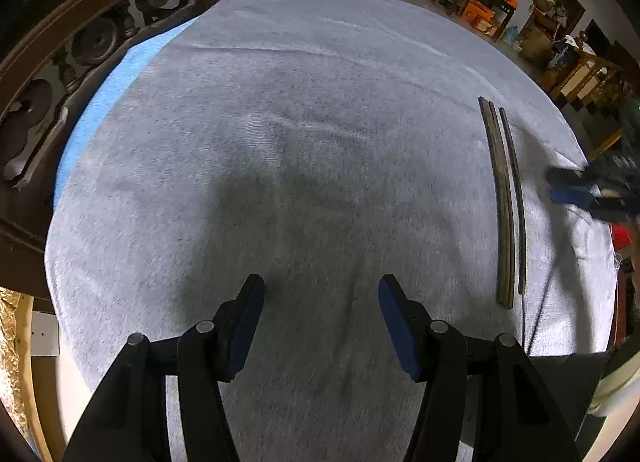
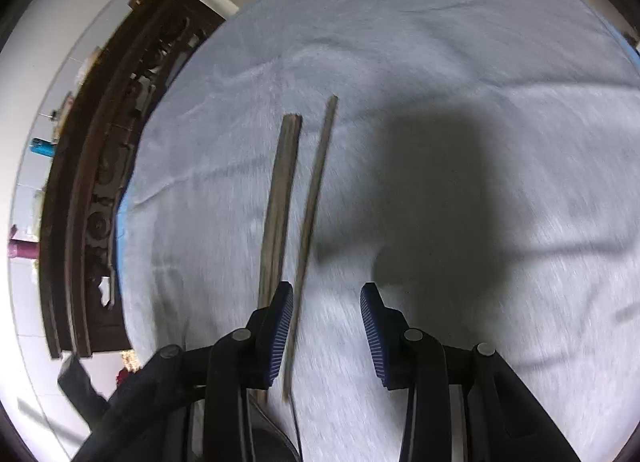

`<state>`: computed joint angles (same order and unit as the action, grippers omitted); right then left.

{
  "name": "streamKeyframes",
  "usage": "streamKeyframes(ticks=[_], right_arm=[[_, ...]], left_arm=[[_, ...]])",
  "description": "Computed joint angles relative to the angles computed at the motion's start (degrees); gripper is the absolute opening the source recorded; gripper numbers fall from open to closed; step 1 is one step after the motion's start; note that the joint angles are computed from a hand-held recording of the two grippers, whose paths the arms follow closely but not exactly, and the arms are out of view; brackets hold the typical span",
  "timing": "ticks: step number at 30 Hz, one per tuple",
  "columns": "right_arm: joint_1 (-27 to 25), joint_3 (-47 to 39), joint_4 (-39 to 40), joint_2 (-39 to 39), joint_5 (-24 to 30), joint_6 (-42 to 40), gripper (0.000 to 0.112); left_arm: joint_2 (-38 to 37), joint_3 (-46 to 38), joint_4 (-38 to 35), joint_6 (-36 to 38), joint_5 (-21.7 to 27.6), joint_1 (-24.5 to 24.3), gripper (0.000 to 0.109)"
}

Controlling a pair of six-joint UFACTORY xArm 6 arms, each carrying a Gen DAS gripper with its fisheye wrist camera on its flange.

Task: Organize utensils
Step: 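Close the right tool on one dark chopstick lying on the cloth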

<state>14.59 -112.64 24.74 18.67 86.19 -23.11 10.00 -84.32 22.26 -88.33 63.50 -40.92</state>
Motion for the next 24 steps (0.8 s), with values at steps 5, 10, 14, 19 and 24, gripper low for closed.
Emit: streamKeyframes(ticks=[5,10,14,19,24], right_arm=[[5.46,-8.51,-7.31,6.10,0.61,3.91,0.028],[9.66,-10.92,-15.84,7.76,0.83,4.59,0.010],[12.31,-14.50,-21.83,9.55,4.02,0.73,0.010],[12.90,-7.15,-29.07,4.67,2.87,-6.79,0.008],[9.62,-2.48,-27.24,1.40,2.24,-10.15,0.009]], left_arm=[[-0.65,1.11,-0.49,0.80,-1.42,0.66,0.060],[-0.74,1.09,-0.65,1.42,-1.71,1.19,0.060],[-0.78,0.77,-2.19,3.87,-2.13,2.16,0.060],[1.30,-2.45,-6.05,11.35,-3.04,5.13,0.060],[10.24,-16.15,-11.39,25.27,-0.52,8.81,0.060]])
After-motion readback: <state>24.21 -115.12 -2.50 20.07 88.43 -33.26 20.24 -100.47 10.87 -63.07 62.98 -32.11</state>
